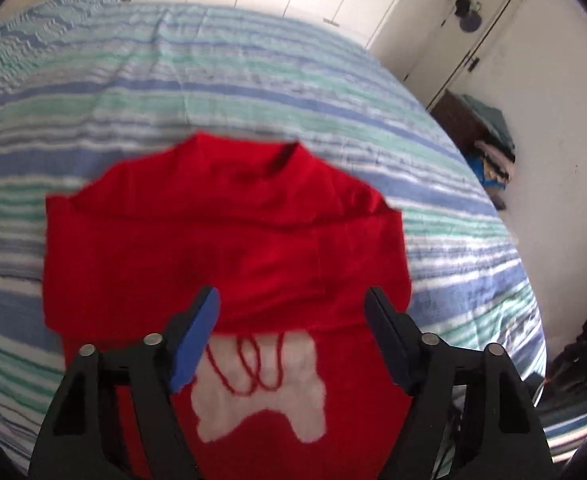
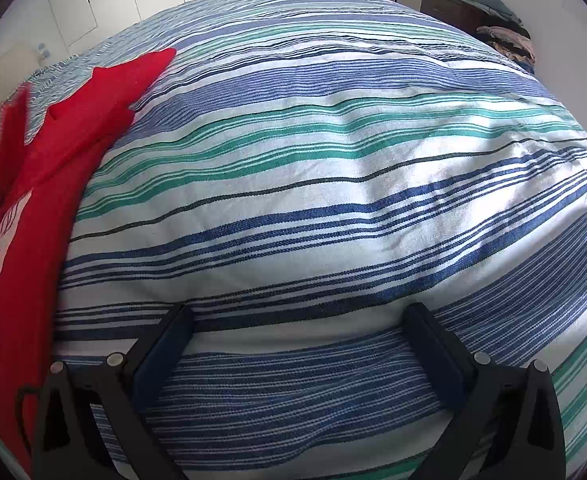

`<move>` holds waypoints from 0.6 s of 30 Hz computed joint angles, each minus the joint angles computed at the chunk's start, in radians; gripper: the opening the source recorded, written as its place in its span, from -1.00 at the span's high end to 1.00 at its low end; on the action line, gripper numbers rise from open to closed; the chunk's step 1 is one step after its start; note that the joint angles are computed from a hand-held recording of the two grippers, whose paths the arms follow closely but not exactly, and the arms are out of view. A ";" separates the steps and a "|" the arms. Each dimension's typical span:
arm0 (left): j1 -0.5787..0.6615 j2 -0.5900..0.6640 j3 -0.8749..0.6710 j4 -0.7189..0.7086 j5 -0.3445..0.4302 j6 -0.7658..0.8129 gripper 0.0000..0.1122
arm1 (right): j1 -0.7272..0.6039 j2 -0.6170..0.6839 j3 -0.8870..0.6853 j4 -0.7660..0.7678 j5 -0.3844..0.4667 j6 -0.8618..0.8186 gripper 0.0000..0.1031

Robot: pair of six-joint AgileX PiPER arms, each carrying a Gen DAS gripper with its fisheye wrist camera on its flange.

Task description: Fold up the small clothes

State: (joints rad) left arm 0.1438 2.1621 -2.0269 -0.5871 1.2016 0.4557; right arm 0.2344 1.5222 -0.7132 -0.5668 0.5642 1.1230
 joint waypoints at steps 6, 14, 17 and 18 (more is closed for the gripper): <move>0.262 -0.154 0.298 0.026 -0.113 0.197 -0.48 | -0.050 -0.022 -0.035 0.178 0.028 -0.168 -1.00; 0.304 -0.016 0.196 0.211 -0.234 0.279 -0.48 | -0.151 -0.104 -0.369 0.895 0.348 -0.810 -0.88; 0.239 0.045 0.151 0.332 -0.311 0.158 -0.48 | -0.131 -0.052 -0.519 1.174 0.379 -0.977 -0.88; 0.227 0.080 0.111 0.363 -0.312 0.104 -0.48 | -0.117 -0.020 -0.570 1.274 0.389 -1.022 -0.88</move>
State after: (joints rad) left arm 0.3707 2.2421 -1.9162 -0.2240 0.8894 0.5598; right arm 0.1174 1.5022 -1.2833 0.7077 0.9529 0.1007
